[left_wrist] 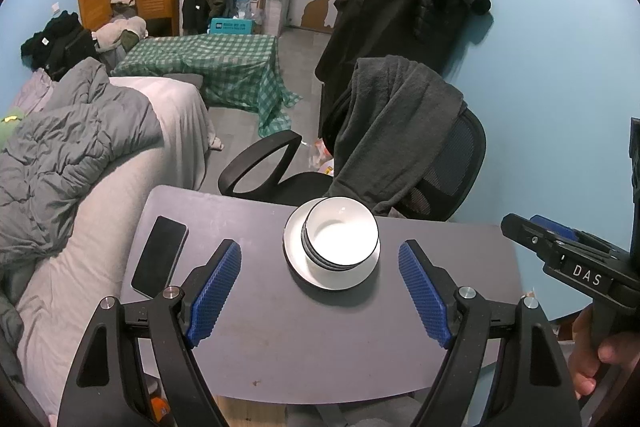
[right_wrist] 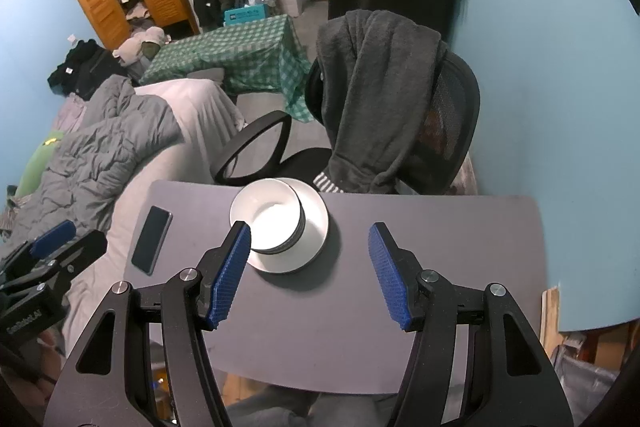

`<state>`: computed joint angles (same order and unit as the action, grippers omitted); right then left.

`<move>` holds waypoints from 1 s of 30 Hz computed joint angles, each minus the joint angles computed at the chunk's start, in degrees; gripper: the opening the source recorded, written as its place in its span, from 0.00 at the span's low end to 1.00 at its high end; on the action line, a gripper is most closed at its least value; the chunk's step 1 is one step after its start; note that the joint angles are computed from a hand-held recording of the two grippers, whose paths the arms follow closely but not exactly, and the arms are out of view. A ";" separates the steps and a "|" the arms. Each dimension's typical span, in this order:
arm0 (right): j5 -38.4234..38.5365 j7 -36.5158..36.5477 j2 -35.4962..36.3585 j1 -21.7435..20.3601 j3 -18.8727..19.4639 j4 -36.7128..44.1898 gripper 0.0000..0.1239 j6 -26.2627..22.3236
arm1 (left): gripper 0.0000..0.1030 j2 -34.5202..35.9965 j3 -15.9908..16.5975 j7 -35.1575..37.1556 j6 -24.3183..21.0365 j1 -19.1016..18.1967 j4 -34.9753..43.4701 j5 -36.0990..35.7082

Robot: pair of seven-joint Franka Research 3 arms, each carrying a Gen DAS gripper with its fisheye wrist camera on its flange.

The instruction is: Organize plates and bowls

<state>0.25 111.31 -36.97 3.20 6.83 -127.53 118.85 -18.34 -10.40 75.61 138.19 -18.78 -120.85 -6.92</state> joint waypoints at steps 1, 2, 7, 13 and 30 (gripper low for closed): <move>0.03 -0.04 -0.09 0.01 -0.09 -0.08 0.49 -0.05 | 0.80 -0.01 0.06 0.11 0.01 -0.03 -0.01 -0.12; 0.00 -0.11 -0.09 0.01 -0.10 -0.11 0.49 0.03 | 0.80 -0.07 0.12 0.29 0.32 -0.10 -0.24 -0.31; -0.04 -0.04 -0.10 -0.01 -0.05 -0.18 0.49 0.21 | 0.80 -0.24 -0.39 -1.23 0.51 0.44 -0.32 0.94; -0.06 -0.02 -0.01 -0.01 -0.05 -0.06 0.49 0.05 | 0.80 -0.49 -0.29 -2.65 0.39 0.45 -0.23 1.50; -0.13 -0.56 0.30 0.01 -0.30 0.06 0.49 0.35 | 0.80 -0.03 -0.88 -4.25 -0.18 0.45 0.67 2.34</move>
<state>0.12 110.74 -36.67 3.21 6.54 -127.47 119.20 -18.37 -11.28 71.36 138.01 -18.33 -120.18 -4.58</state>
